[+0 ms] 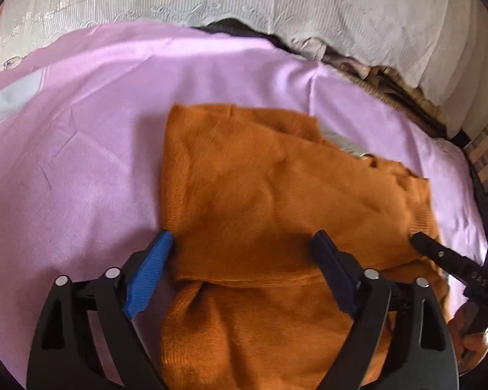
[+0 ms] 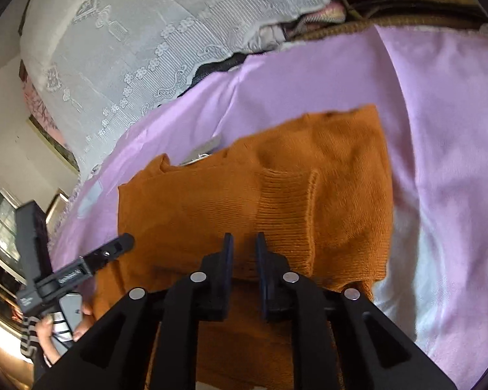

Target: Fold small clothes

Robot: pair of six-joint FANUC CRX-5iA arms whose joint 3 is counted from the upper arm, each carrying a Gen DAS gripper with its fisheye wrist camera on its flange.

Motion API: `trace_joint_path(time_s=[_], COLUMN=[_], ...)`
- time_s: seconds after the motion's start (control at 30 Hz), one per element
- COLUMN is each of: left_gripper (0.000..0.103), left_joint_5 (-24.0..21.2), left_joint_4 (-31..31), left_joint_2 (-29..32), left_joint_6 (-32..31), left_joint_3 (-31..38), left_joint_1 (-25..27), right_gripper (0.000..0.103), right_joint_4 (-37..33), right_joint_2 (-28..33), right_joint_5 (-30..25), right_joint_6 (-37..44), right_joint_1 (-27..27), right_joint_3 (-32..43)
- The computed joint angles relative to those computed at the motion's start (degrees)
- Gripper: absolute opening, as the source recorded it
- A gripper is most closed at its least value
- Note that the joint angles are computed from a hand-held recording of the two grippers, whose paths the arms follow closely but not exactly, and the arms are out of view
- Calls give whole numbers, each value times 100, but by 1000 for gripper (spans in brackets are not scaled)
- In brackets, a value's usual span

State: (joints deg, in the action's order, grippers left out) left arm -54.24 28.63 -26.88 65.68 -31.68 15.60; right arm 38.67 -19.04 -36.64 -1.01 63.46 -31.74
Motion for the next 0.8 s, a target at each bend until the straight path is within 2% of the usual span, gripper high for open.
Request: trace_joint_path(time_s=[0.07,0.17,0.33,0.47,0.57,0.67,0.8], left_gripper=[91,91,91,91,91,91,92], left_joint_5=[-67,-38,-161,-327,-545,-813,-1150], left_joint_4=[220,266,410,945,1409,1527,1404], left_joint_2=[-2,-60,-263,-586,-869,-1089,-1289], left_joint_6=[-152,-214,-400,-703,-974,-1112,-1215], left_joint_3=[-88,-161,-331,-678,-971,-1104,-1132], left_joint_1=[127,167,371,764,1134,1343,1450], right_gripper=[4,0,0,4,10,24,27], right_joint_4=[-78,-76,211,646,999,985,988], right_joint_2=[-122,-283,-582,-890,-1094,-1205,-1233], right_joint_5=[243,561,988,1547,1523,1281,634], right_joint_6=[-127,-401,-1012,-1669,-2144,-2184,-2087], right_joint_1=[-102,-206,-311,-482,-421,-225,207], right_joint_3=[-146,-380,-793,-1218,-1437,-1473,-1378])
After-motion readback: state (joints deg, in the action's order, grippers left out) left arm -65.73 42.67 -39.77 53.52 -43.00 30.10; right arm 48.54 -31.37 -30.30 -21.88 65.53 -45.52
